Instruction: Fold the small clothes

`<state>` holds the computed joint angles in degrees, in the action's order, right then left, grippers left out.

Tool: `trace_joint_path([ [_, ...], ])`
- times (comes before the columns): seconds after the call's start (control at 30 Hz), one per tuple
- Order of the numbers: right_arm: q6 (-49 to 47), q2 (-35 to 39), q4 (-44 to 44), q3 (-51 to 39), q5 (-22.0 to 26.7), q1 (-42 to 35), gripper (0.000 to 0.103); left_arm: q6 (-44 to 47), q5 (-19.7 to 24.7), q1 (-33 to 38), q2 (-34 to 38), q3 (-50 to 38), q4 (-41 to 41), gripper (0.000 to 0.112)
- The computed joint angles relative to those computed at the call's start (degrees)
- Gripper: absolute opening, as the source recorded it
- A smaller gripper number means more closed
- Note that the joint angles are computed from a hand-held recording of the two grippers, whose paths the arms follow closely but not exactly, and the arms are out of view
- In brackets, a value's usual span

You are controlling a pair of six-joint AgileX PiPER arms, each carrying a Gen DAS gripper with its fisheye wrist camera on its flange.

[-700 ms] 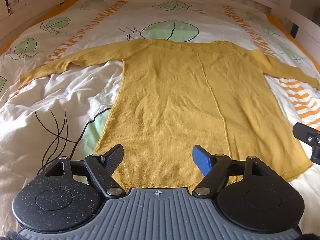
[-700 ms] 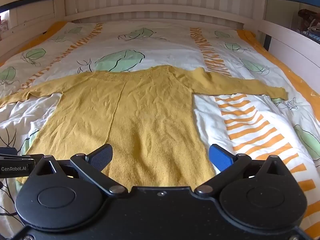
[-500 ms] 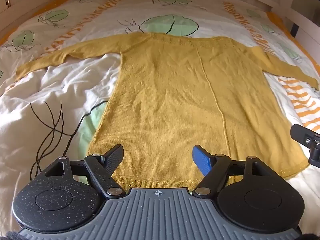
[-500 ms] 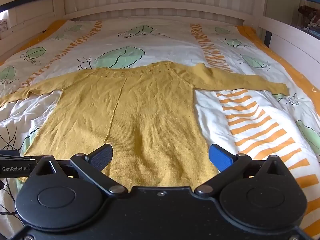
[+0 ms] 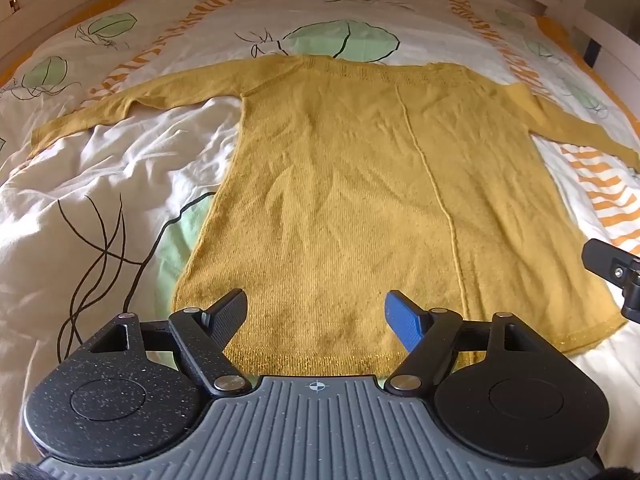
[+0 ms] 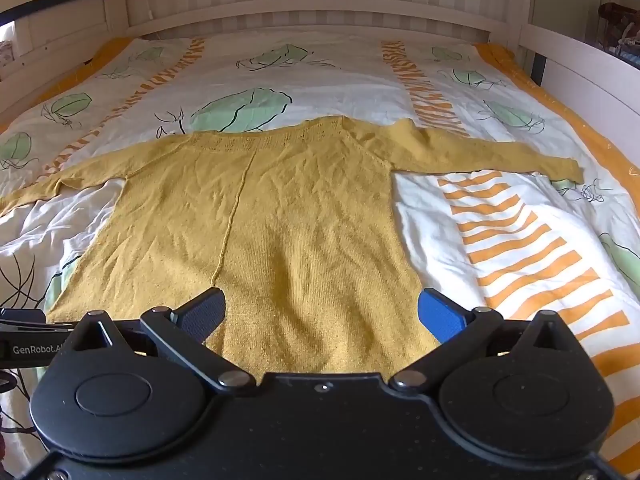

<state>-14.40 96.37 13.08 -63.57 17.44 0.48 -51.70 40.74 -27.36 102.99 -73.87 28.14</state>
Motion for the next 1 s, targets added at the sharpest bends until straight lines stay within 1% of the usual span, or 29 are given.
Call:
trace_joint_path([
  [0.3,-2.81,0.99,3.54,-0.91,0.96,0.07,0.102,0.03,-0.33,0.22,0.20,-0.01,0.53,0.075],
  [0.57,-5.62,1.07,6.91,-0.74,-0.52,0.27,0.102,0.18,-0.44,0.42,0.48,-0.54,0.92,0.075],
  [0.63,-8.27,1.10,9.88,-0.56,-1.04,0.00,0.102,0.39,-0.66,0.55,0.54,-0.67,0.95,0.075],
  [0.73,-15.84,1.64,19.02,-0.77,-0.40,-1.21,0.102,-0.63,-0.93,0.33,0.63,-0.67,2.49,0.075],
  [0.83,-16.61,2.61,21.55,-1.70,0.91,-1.95,0.102,-0.68,-1.21,0.37,0.76,-0.85,3.08,0.075],
  [0.93,-16.39,3.03,21.80,-1.97,1.20,-2.02,0.102,-0.95,-1.42,0.32,0.98,-0.98,3.75,0.075],
  [1.0,-14.17,3.29,19.01,-2.40,1.29,-1.54,0.102,-1.00,-1.45,0.32,1.17,-1.16,3.99,0.075],
])
